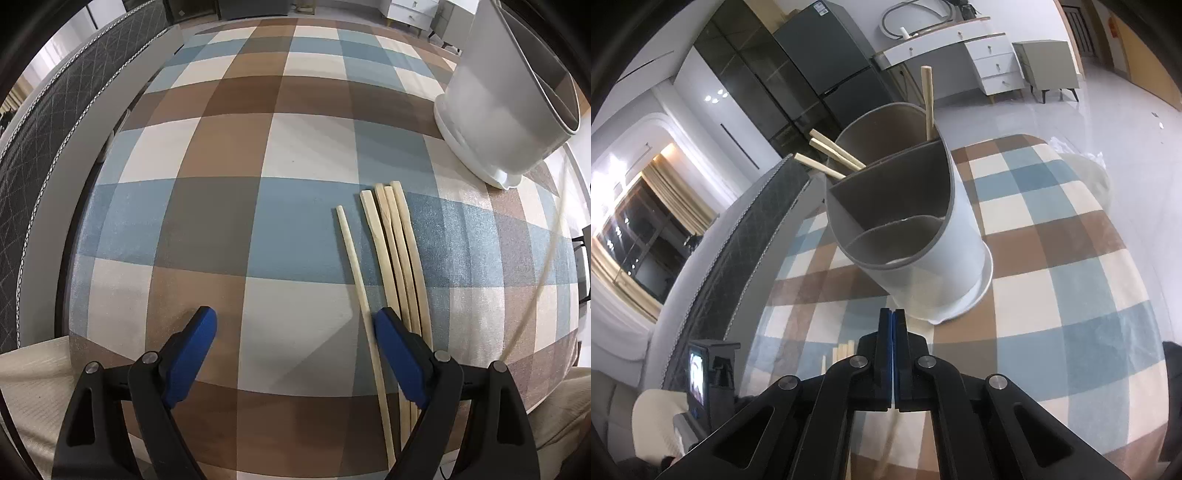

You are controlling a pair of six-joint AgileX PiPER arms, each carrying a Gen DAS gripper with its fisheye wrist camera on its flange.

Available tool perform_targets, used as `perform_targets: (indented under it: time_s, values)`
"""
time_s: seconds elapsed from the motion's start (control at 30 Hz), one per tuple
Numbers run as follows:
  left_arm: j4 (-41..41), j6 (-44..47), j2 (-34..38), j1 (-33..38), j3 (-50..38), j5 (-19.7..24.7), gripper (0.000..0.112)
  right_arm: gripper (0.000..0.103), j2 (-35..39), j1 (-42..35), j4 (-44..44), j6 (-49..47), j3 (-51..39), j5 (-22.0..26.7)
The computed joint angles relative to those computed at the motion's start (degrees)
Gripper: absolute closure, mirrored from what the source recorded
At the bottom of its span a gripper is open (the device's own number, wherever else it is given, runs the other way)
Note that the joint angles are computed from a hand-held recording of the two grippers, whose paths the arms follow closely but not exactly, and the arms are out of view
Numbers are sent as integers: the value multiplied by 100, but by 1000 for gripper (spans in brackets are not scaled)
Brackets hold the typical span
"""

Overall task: Organize utensils
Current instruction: 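Lower the left tool to the bundle and pinch another chopstick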

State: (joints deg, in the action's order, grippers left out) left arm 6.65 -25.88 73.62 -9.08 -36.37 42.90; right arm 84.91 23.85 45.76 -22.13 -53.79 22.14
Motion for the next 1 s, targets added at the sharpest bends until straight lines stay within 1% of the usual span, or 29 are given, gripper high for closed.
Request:
perform_targets:
  time_s: [0.03, 0.1, 0.17, 0.2, 0.27, 0.3, 0.37, 0.4, 0.43, 0.47, 0.57, 0.67, 0.73, 0.8, 0.87, 0.9, 0.97, 1.0]
  values:
    - [17, -42, -1, -33, 2, -7, 29, 103, 4, -9, 40, -34, 7, 28]
    - [62, -93, -51, -58, 8, -23, 37, 103, -8, -27, 109, -128, 21, 59]
    - [92, -145, 129, -151, -183, -35, 58, 103, -60, -64, 215, -232, 67, 75]
    - [66, -103, 158, -185, -253, 13, 63, 103, -77, -111, 343, -327, 82, 118]
    - [52, -120, 239, -311, -404, 102, 79, 103, -130, -260, 709, -621, 146, 218]
    - [59, -143, 299, -365, -471, 112, 81, 103, -149, -303, 762, -648, 157, 261]
    - [47, -167, 397, -402, -554, 87, 95, 103, -151, -431, 942, -762, 188, 402]
    - [12, -111, 403, -356, -528, 48, 99, 103, -137, -505, 1019, -793, 202, 490]
    - [-44, -74, 459, -332, -578, 36, 106, 103, -117, -577, 1076, -809, 216, 572]
    - [-90, -50, 513, -303, -623, 25, 109, 101, -89, -639, 1078, -781, 221, 644]
    - [-364, 187, 569, -93, -662, -105, 111, 100, 9, -785, 924, -545, 209, 830]
    - [-392, 173, 446, -54, -604, -238, 111, 100, 125, -959, 780, -279, 196, 1030]
    - [-656, 466, 149, 127, -486, -390, 111, 100, 218, -990, 472, 87, 138, 1102]
    - [-705, 524, -222, 180, -398, -422, 111, 99, 387, -1018, 250, 350, 43, 1235]
    - [-946, 762, -606, 298, -284, -445, 111, 88, 579, -983, 32, 602, -60, 1306]
    - [-1075, 934, -830, 432, -239, -422, 111, 86, 675, -935, -126, 766, -110, 1302]
    - [-1506, 1454, -1122, 725, -165, -428, 111, 78, 873, -769, -608, 1220, -252, 1261]
    - [-1664, 1627, -1278, 850, -124, -409, 111, 76, 944, -688, -851, 1433, -315, 1244]
